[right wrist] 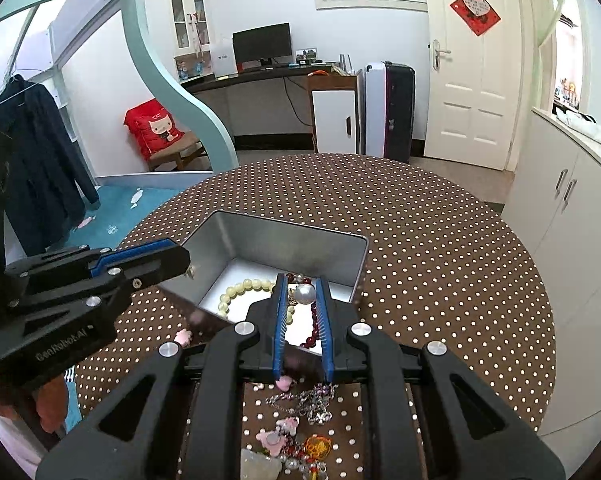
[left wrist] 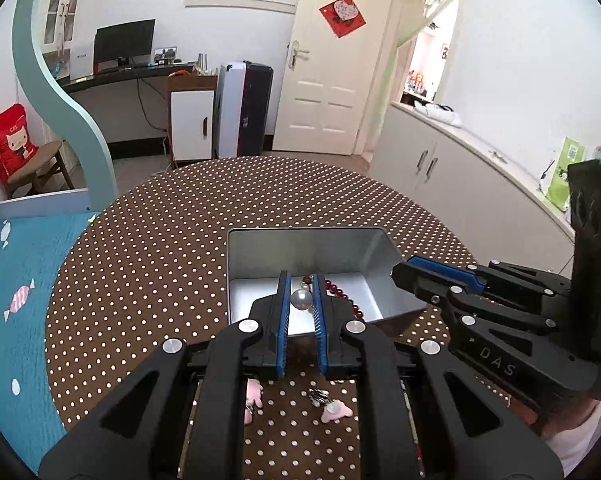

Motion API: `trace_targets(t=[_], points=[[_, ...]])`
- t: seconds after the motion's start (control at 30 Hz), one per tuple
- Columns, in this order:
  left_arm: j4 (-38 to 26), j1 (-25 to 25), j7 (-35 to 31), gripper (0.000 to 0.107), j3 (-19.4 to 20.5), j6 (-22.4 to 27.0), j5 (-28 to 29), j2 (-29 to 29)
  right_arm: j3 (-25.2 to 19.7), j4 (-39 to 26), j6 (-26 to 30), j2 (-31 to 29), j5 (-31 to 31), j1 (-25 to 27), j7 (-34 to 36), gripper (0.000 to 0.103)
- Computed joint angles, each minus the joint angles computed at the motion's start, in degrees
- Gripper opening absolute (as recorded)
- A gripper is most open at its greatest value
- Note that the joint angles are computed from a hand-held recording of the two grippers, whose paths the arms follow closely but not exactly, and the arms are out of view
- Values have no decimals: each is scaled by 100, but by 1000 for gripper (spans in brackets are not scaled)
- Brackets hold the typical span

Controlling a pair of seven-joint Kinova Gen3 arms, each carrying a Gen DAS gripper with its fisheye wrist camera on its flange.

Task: Organize jewelry
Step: 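Carry both silver charms into the gray box and open both grippers, then move both open grippers back toward the pink charms beside the box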

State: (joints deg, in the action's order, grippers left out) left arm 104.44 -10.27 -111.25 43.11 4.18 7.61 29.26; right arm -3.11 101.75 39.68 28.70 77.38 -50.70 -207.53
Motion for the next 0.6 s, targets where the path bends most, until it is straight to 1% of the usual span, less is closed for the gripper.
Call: trace_targets(t=[0.03, 0.1, 0.13, 0.17, 0.2, 0.23, 0.27, 0.33, 0.47, 0.6], points=[[-10, 158, 53, 12, -186, -13, 11, -28, -4, -23, 12, 10, -55, 23, 51, 27], [-117, 451, 151, 13, -547, 76, 10, -65, 18, -22, 24, -2, -110, 29, 38, 36], [-150, 528, 167, 20, -647, 113, 14, -60, 37, 20, 27, -24, -72, 12, -32, 37], [-174, 656, 204, 32, -807, 139, 31, -77, 40, 64, 40, -46, -47, 0, -97, 38], [-180, 805, 261, 38, -987, 121, 48, -111, 31, 84, 58, -62, -53, 6, -117, 39], [-185, 848, 269, 41, -1066, 112, 50, -116, 20, 109, 86, -74, -64, 5, -146, 40], [-184, 852, 269, 41, -1084, 115, 46, -115, 6, 134, 138, -88, -105, 0, -168, 41], [-185, 741, 233, 41, -976, 159, 61, -83, -12, 173, 176, -122, -150, 20, -191, 42], [-65, 846, 249, 41, -1107, 60, 55, -188, -49, 330, 269, -209, -66, -13, -440, 43], [109, 520, 202, 41, -753, -18, 44, -215, -135, 360, 456, -239, -115, -13, -393, 43]])
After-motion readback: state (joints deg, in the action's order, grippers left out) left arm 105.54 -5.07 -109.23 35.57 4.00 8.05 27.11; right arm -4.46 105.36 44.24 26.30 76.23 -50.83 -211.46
